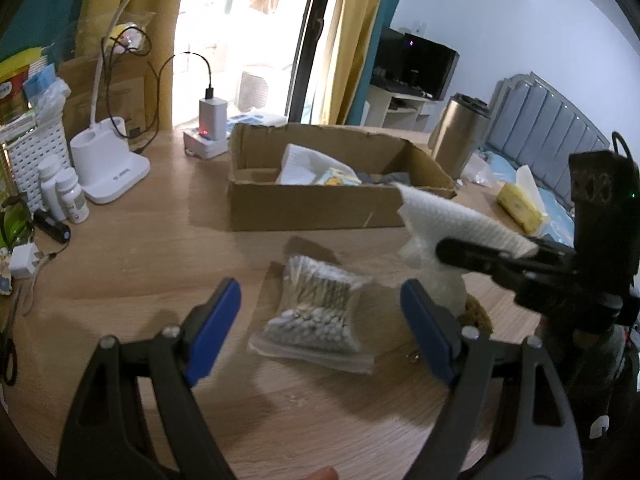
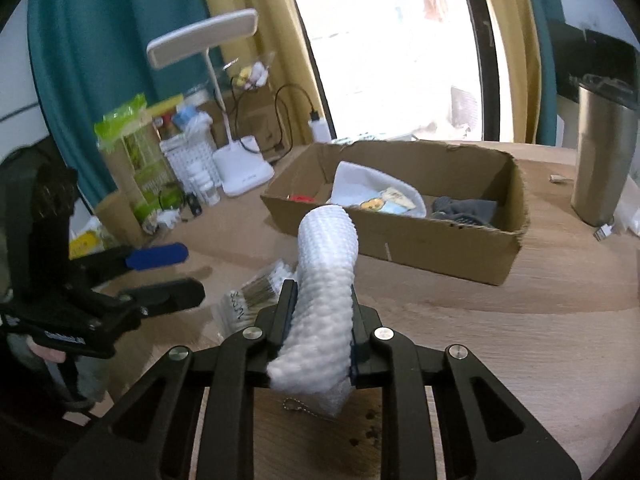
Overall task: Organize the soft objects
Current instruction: 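Lift the white cloth off the desk with the right tool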
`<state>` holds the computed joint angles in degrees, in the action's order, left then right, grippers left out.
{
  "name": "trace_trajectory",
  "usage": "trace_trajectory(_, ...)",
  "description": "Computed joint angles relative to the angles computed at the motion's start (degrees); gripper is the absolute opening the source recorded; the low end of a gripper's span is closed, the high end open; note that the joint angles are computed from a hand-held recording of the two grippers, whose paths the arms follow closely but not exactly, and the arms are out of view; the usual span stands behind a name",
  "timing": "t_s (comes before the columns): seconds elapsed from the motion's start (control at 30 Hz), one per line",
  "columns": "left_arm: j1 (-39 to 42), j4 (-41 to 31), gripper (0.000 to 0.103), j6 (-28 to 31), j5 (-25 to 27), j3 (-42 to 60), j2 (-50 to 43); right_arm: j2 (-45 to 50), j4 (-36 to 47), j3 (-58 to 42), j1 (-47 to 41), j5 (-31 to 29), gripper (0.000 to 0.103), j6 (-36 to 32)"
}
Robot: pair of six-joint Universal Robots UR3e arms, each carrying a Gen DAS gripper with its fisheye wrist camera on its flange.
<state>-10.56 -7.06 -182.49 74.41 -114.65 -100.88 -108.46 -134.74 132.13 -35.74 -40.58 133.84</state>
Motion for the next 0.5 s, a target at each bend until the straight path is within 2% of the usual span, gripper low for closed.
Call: trace_trajectory(0.5,-5.34,-3.94,0.083,-0.45,2.34,8.71,-6.11,0.75,2.33,1.41,-8.45,-0.98,0.022,-3.99)
